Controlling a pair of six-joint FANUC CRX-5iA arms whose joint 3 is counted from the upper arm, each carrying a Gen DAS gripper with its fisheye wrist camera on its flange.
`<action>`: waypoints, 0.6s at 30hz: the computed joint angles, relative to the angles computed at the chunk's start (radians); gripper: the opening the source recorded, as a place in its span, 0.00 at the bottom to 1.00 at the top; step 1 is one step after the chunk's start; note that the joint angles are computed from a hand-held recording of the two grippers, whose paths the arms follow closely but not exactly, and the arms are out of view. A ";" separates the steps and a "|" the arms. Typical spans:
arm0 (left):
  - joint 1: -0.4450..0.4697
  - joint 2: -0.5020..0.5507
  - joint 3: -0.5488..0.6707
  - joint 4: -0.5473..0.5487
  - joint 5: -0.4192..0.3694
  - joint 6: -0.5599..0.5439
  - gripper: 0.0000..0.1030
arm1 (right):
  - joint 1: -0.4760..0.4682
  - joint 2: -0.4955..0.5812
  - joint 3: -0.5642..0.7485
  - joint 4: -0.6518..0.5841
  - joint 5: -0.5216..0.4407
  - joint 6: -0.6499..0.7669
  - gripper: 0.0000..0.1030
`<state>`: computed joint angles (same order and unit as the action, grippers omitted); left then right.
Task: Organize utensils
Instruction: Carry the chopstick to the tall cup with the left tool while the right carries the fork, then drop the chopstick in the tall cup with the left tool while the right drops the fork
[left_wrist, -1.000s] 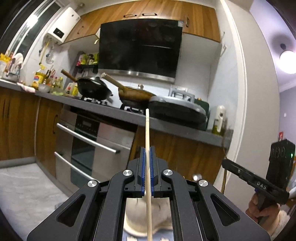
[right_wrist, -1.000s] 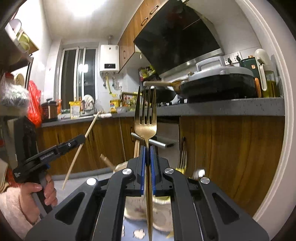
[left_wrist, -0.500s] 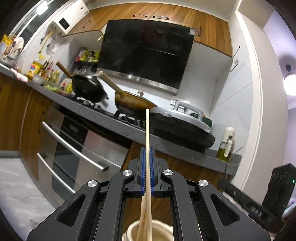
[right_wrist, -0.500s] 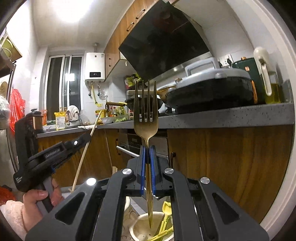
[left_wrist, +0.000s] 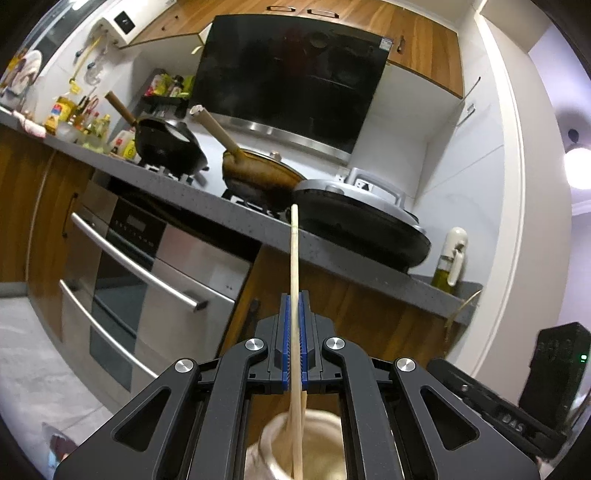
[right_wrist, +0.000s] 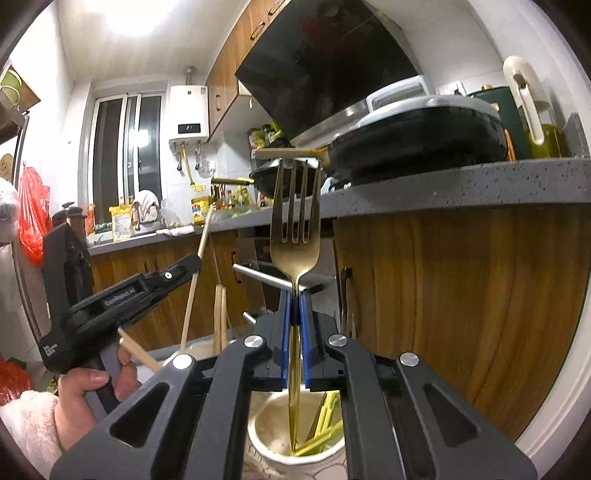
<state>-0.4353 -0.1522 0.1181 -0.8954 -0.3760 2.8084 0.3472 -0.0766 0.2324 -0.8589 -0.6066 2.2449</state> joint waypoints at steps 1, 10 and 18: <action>0.016 -0.013 -0.019 0.049 0.022 -0.048 0.05 | 0.000 -0.003 -0.004 0.007 -0.007 -0.002 0.05; 0.047 -0.087 -0.127 0.297 0.073 -0.399 0.05 | -0.013 -0.002 -0.013 0.037 -0.077 -0.030 0.05; 0.100 -0.079 -0.178 0.511 0.090 -0.590 0.05 | -0.002 0.026 0.008 0.076 -0.117 -0.066 0.05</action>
